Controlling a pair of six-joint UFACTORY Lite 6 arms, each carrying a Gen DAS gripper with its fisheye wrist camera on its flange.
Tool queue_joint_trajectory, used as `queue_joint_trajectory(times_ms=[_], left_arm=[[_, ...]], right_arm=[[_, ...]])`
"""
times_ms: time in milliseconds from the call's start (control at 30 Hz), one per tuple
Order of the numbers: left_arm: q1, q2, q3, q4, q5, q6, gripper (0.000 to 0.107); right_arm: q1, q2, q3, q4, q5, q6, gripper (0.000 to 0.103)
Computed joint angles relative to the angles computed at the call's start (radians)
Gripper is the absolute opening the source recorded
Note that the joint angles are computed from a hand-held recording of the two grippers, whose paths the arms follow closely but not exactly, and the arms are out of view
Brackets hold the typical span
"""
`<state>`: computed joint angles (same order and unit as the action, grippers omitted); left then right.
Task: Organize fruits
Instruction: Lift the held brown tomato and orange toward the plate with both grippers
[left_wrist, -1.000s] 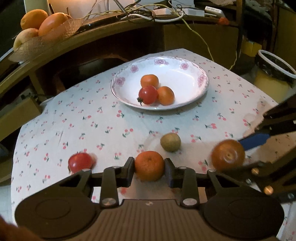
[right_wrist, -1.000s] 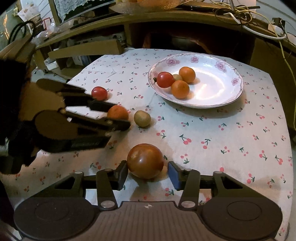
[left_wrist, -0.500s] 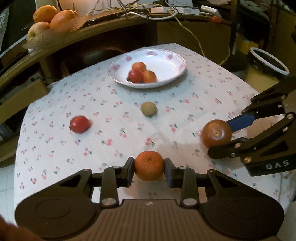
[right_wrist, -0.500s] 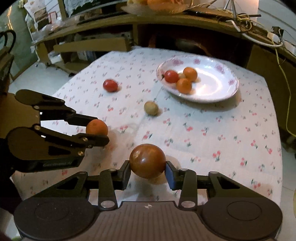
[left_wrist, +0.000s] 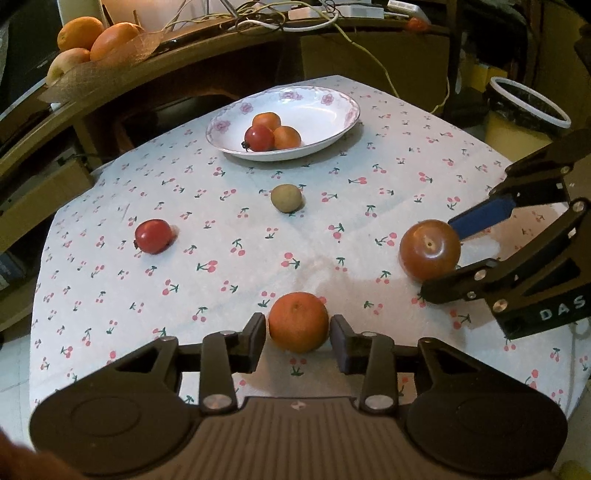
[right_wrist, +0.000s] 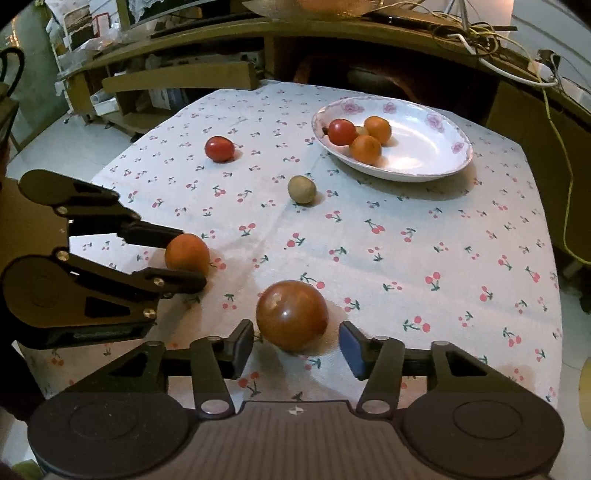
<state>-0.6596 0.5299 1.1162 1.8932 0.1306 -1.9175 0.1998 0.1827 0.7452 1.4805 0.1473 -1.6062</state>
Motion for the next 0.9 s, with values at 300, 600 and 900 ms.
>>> queue_joint_trajectory(times_ms=[300, 600, 900], left_arm=[[-0.004, -0.019, -0.016, -0.006, 0.01, -0.023, 0.049], [-0.012, 0.013, 0.026, -0.107, 0.015, 0.056, 0.048], [-0.021, 0.025, 0.051, -0.362, 0.024, 0.295, 0.04]], right_arm=[[-0.025, -0.04, -0.024, 0.147, 0.034, -0.153, 0.062], [-0.023, -0.008, -0.007, 0.144, 0.033, -0.146, 0.051], [-0.017, 0.001, 0.004, 0.021, 0.046, -0.014, 0.04]])
